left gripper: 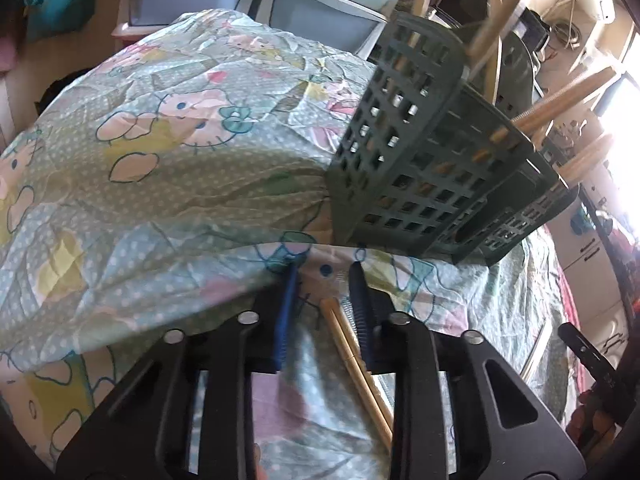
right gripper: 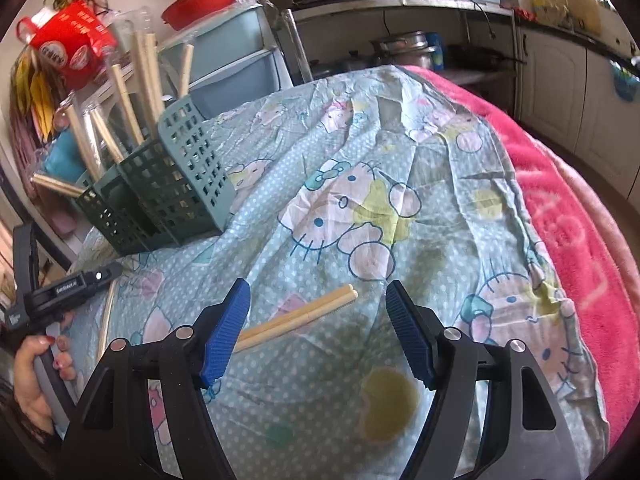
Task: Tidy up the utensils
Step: 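Close the right tool on a loose chopstick while the left tool grasps another, then lift the chopsticks and lower them into the green holder with both tools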
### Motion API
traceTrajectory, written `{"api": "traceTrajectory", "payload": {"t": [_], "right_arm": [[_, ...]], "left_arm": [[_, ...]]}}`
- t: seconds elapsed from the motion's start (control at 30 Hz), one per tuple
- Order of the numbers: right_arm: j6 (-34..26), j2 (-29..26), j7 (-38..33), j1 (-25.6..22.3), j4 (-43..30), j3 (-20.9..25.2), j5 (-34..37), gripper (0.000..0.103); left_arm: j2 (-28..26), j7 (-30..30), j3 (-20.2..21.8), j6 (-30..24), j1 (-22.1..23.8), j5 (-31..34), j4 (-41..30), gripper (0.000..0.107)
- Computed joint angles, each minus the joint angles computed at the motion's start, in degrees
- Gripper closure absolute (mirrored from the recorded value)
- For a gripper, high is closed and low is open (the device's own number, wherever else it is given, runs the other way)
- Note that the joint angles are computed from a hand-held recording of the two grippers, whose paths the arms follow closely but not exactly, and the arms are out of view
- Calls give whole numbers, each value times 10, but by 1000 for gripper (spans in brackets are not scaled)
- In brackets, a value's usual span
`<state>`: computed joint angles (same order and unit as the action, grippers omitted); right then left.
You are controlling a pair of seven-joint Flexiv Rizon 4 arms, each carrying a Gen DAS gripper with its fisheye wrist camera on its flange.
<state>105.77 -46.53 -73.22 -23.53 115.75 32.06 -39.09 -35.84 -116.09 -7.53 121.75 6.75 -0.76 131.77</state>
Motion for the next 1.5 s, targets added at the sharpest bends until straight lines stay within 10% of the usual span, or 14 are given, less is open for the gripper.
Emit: {"api": "traceTrajectory", "payload": {"t": [0.9, 1.5], "right_arm": [[-53, -26, -64, 9, -46, 32, 130, 96], [67, -31, -1, -104, 23, 110, -68, 99]], "left_arm": [[-15, -47, -28, 30, 49, 55, 3, 96], [1, -101, -43, 96, 93, 129, 33, 104]]}}
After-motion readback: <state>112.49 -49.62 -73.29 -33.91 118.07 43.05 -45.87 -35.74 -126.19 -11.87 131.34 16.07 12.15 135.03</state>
